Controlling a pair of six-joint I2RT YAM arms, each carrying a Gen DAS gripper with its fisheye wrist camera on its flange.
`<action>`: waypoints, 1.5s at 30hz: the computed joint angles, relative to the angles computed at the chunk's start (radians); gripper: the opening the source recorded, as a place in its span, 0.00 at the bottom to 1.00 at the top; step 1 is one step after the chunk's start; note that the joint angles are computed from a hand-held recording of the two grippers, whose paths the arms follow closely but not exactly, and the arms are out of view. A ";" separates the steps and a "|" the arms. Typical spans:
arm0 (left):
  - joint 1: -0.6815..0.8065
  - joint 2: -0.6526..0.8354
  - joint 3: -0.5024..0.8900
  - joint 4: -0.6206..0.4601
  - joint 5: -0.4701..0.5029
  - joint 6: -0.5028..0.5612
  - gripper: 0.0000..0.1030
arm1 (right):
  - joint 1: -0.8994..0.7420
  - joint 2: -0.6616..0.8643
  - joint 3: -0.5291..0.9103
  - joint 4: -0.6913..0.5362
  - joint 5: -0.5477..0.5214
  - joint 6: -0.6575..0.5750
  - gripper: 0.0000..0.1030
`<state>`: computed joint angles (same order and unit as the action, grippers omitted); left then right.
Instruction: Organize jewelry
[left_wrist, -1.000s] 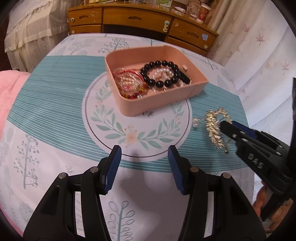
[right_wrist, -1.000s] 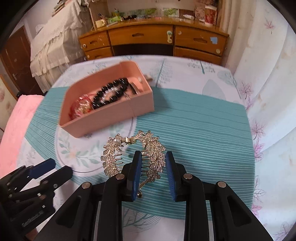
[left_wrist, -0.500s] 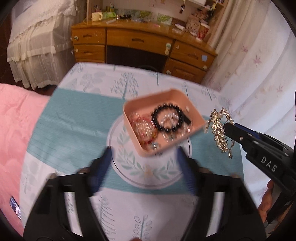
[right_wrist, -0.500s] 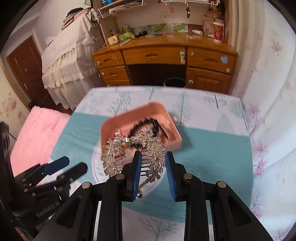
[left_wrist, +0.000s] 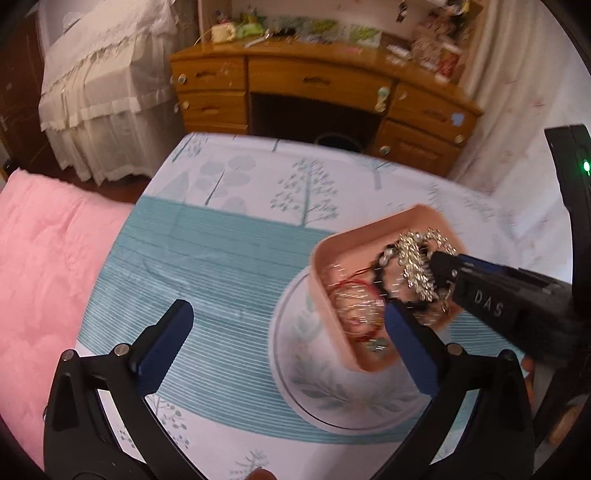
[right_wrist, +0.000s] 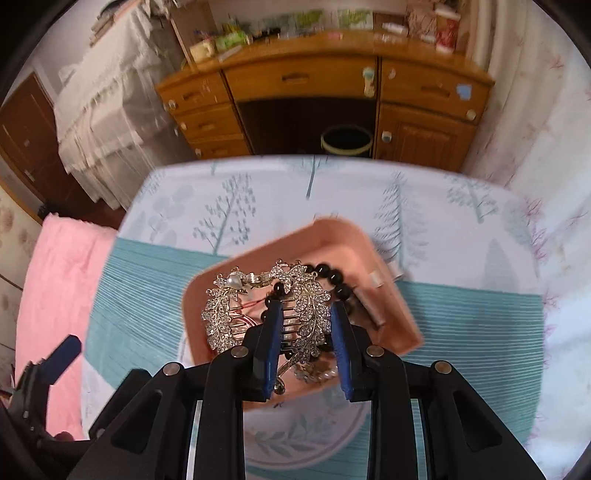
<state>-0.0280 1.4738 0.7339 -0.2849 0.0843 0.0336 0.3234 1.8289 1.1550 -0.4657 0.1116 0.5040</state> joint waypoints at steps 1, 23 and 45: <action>0.007 0.031 0.004 0.014 -0.004 0.001 0.99 | 0.004 0.046 0.023 0.004 -0.003 0.009 0.25; 0.123 0.137 0.002 0.083 0.059 -0.033 0.99 | 0.031 0.061 -0.075 0.135 -0.044 0.054 0.38; 0.167 -0.590 -0.332 -0.250 0.149 0.091 0.99 | 0.330 -0.682 -0.598 -0.037 0.166 0.305 0.38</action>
